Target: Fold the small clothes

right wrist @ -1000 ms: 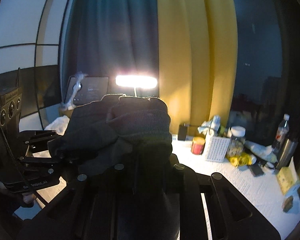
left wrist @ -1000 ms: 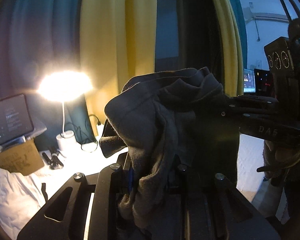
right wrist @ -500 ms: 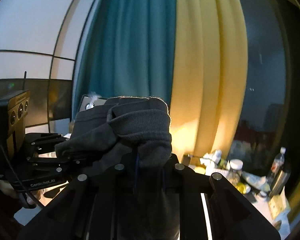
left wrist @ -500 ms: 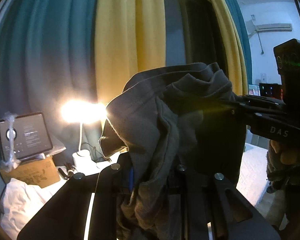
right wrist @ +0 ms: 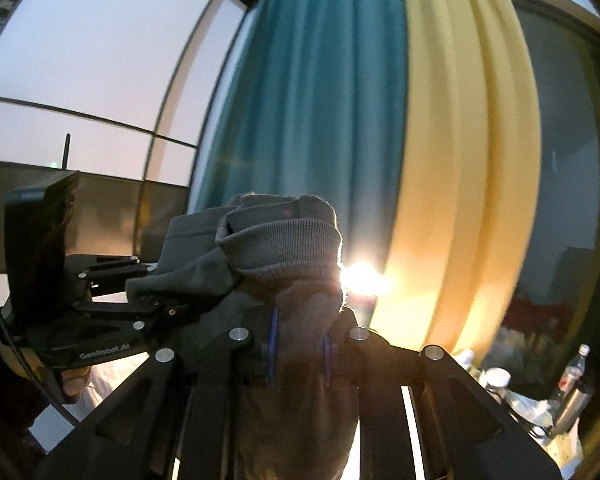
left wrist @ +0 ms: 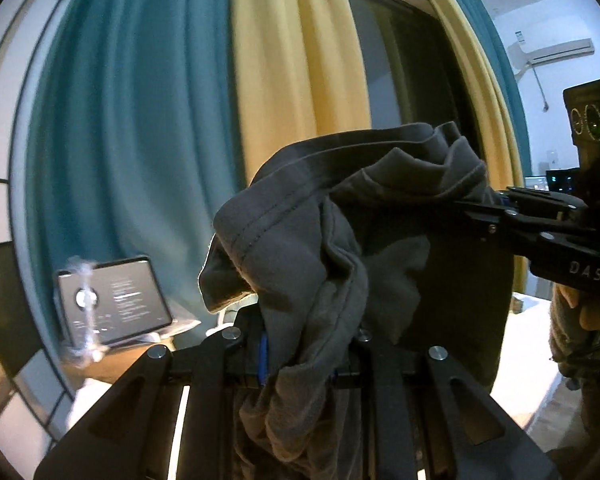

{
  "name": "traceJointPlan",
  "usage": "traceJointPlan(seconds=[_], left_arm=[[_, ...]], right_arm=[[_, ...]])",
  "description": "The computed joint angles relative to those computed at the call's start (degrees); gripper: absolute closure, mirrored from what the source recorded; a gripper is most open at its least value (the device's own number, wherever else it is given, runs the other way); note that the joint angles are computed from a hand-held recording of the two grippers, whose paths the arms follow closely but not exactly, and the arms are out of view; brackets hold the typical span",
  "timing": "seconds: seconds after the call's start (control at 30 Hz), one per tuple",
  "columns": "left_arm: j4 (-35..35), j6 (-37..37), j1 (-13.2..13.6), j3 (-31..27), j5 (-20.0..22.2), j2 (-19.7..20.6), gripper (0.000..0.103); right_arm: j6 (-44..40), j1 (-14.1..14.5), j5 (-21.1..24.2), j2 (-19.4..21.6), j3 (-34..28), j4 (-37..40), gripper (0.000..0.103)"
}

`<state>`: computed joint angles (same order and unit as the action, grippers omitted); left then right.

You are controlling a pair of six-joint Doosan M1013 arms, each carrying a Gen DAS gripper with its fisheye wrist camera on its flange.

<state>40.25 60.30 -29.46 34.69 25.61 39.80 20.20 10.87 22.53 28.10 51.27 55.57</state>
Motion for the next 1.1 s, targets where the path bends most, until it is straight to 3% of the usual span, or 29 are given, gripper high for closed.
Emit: traceJointPlan(seconds=[0.27,0.53,0.87,1.1], left_arm=[[10.3,-11.47,0.47,7.27,-0.09,-4.69,0.084],[16.8,-17.68,0.89,11.63,0.19,-7.41,0.084],[3.75,-8.45,1.69,9.19,3.8,-5.27,0.084],[-5.08,-0.69,1.89,2.64,8.67,-0.97,0.084]], right_arm=[[-6.55,1.3,3.53,0.19,-0.67,6.4,0.085],[-9.84,2.45,5.39,-0.31,0.14,9.79,0.085],[1.44,2.09,7.93,2.06,-2.13,1.14,0.085],[15.6,1.22,10.06,6.7,-8.43,-9.15,0.085]])
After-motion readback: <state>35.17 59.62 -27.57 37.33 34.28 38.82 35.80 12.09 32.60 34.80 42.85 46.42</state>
